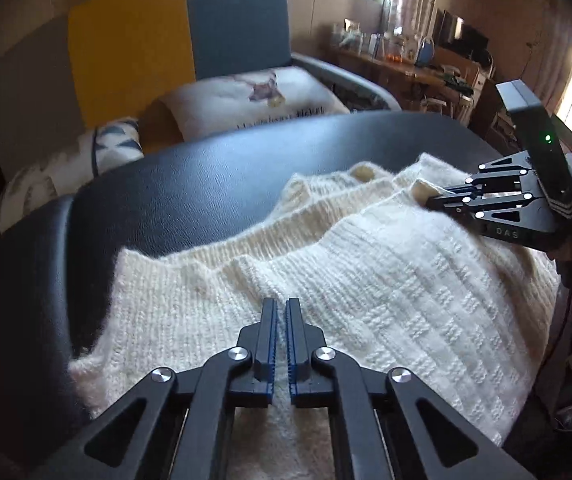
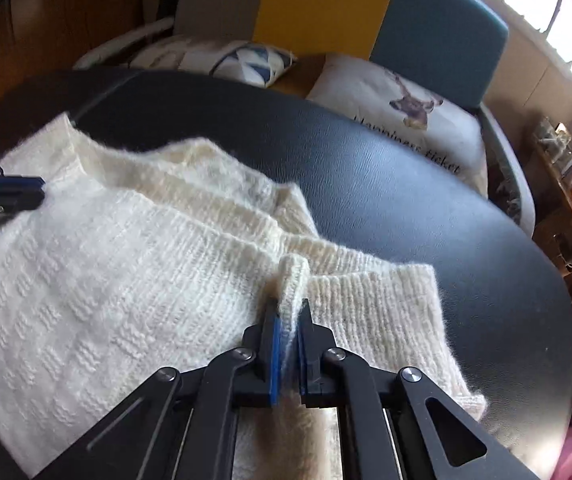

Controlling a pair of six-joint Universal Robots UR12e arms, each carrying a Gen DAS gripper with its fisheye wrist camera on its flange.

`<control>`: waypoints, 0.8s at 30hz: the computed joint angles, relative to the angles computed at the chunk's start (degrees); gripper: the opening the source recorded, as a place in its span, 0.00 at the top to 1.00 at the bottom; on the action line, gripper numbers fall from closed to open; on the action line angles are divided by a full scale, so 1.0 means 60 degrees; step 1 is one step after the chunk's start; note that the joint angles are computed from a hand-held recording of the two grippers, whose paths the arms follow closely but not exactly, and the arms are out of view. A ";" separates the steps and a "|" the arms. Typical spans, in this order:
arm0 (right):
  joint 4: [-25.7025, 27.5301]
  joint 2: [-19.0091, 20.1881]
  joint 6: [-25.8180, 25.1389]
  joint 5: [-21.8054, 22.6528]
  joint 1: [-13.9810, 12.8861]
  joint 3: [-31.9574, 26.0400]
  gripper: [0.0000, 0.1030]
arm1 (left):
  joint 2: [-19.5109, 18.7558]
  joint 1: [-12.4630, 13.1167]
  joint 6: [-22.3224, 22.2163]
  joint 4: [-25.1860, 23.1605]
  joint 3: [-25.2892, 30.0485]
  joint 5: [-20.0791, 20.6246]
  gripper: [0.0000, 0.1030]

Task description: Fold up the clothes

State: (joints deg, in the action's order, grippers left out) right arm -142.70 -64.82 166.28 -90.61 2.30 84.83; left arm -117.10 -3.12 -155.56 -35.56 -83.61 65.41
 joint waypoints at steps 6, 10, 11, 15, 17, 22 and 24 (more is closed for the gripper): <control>-0.1617 0.0138 0.0983 -0.0208 -0.0031 -0.0018 0.93 | -0.0253 0.0065 -0.1646 0.1324 0.0051 0.0131 0.97; -0.0799 0.0613 0.1434 -0.0409 -0.0012 -0.0287 0.93 | -0.0560 -0.0122 -0.1566 0.0541 0.0386 0.0841 0.96; -0.0915 0.0641 0.1517 -0.0404 -0.0008 -0.0216 0.93 | -0.0551 -0.0110 -0.1559 0.0499 0.0379 0.0807 0.96; -0.0487 0.0378 0.1752 0.0188 -0.0123 0.0014 0.93 | -0.0297 -0.0028 -0.1292 0.0278 0.0085 0.0565 0.96; -0.0442 0.0103 0.1562 0.0387 -0.0161 0.0380 0.93 | -0.0012 -0.0016 -0.1086 0.0333 -0.0337 0.0471 0.96; -0.0456 -0.0617 0.1719 0.1293 -0.0390 0.1303 0.89 | 0.0585 0.0063 -0.1118 0.0457 -0.1170 0.0312 0.94; -0.0403 -0.0934 0.2162 0.2195 -0.0661 0.1623 0.74 | 0.0715 0.0096 -0.1141 0.0470 -0.1308 0.0371 0.92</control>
State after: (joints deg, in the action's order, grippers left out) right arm -145.12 -70.42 179.26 -77.44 -1.67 94.56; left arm -112.80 -2.55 -162.41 -32.74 -91.45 67.64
